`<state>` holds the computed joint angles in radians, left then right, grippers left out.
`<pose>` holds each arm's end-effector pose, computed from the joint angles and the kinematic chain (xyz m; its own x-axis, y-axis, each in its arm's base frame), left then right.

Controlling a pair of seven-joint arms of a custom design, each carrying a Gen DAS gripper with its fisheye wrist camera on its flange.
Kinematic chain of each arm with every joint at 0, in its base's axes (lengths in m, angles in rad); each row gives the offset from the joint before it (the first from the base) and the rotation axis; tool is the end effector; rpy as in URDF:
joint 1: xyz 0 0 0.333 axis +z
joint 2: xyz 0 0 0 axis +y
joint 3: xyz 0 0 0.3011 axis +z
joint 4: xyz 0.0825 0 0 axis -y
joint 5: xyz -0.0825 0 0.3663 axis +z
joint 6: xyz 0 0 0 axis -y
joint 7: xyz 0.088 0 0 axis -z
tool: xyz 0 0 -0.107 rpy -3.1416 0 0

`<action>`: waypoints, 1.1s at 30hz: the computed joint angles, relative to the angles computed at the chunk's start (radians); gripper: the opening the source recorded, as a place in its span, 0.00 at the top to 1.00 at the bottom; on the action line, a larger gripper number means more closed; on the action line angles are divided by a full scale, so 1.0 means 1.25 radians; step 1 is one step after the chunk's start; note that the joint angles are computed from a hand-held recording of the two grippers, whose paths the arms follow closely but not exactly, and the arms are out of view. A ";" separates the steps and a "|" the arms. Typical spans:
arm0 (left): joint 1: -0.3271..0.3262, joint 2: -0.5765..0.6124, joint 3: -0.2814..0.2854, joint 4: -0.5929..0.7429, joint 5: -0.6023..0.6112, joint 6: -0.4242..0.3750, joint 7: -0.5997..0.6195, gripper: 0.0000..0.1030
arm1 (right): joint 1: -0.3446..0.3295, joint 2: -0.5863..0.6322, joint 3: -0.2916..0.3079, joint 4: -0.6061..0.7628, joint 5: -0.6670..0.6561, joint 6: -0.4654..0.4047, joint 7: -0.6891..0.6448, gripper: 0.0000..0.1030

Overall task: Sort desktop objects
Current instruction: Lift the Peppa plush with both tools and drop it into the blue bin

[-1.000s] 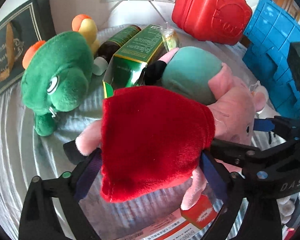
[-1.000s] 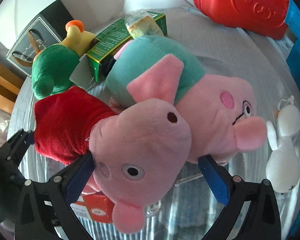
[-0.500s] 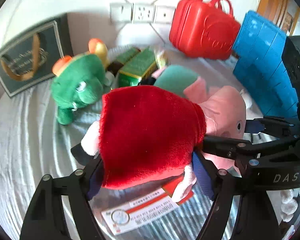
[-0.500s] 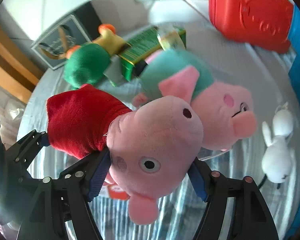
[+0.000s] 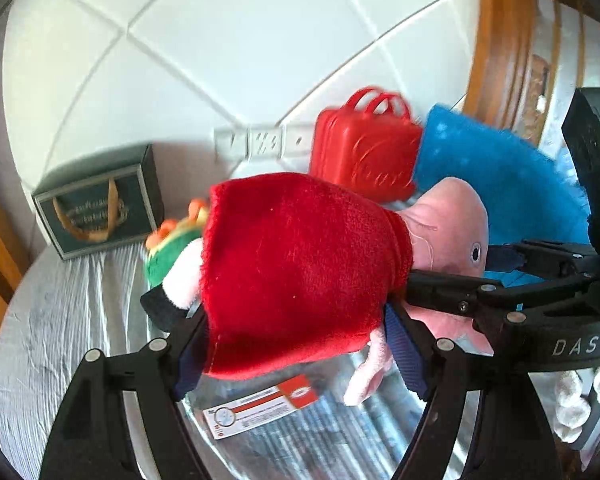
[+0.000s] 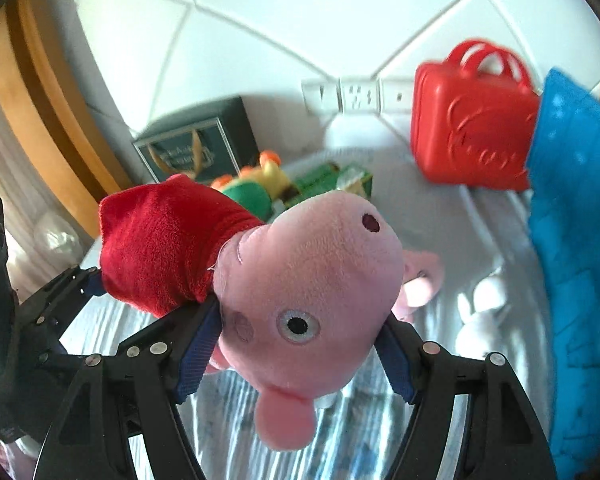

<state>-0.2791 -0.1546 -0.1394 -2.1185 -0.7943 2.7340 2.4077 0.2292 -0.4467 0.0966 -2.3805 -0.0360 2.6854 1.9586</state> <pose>0.5018 -0.1974 0.5527 -0.6363 -0.7659 0.0927 -0.5219 0.3388 -0.7828 0.4279 0.1516 0.5681 0.0427 -0.9814 -0.1871 -0.7481 0.0927 -0.6570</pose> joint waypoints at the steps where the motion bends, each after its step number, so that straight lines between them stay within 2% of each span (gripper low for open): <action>1: -0.007 -0.023 -0.003 -0.013 -0.014 0.010 0.013 0.24 | -0.005 -0.027 0.006 -0.013 -0.006 -0.001 0.009 0.30; 8: -0.090 -0.145 -0.007 -0.076 -0.005 0.077 -0.013 0.24 | -0.031 -0.233 -0.005 -0.092 -0.023 -0.033 0.000 0.30; 12: -0.150 -0.180 -0.032 -0.077 0.021 0.146 -0.070 0.24 | -0.056 -0.347 -0.031 -0.118 -0.036 -0.059 -0.048 0.30; 15: -0.172 -0.174 -0.082 -0.043 0.082 0.187 -0.147 0.24 | -0.087 -0.437 -0.074 -0.129 -0.040 -0.085 -0.102 0.30; 20: -0.147 -0.120 -0.227 0.052 0.253 0.241 -0.329 0.24 | -0.163 -0.558 -0.169 -0.110 -0.041 -0.152 -0.221 0.30; 21: -0.130 -0.099 -0.265 0.079 0.297 0.249 -0.374 0.24 | -0.185 -0.578 -0.196 -0.100 -0.045 -0.168 -0.252 0.30; 24: -0.037 -0.029 -0.415 0.170 0.489 0.250 -0.551 0.24 | -0.238 -0.602 -0.263 -0.068 -0.048 -0.202 -0.326 0.30; 25: 0.014 0.006 -0.483 0.209 0.591 0.246 -0.637 0.24 | -0.252 -0.605 -0.283 -0.060 -0.046 -0.208 -0.348 0.30; 26: 0.044 0.037 -0.530 0.243 0.690 0.235 -0.718 0.24 | -0.265 -0.605 -0.300 -0.050 -0.043 -0.216 -0.367 0.30; 28: 0.047 0.145 -0.594 0.351 0.971 0.174 -0.923 0.24 | -0.293 -0.600 -0.345 -0.026 -0.040 -0.236 -0.411 0.30; 29: 0.025 0.197 -0.605 0.400 1.067 0.139 -0.982 0.24 | -0.305 -0.594 -0.363 -0.015 -0.037 -0.246 -0.428 0.30; 30: -0.025 0.247 -0.593 0.454 1.124 0.094 -1.005 0.24 | -0.315 -0.582 -0.381 -0.001 -0.033 -0.253 -0.445 0.30; 33: -0.184 0.381 -0.537 0.621 1.221 -0.040 -1.017 0.23 | -0.334 -0.542 -0.435 0.034 -0.012 -0.274 -0.493 0.30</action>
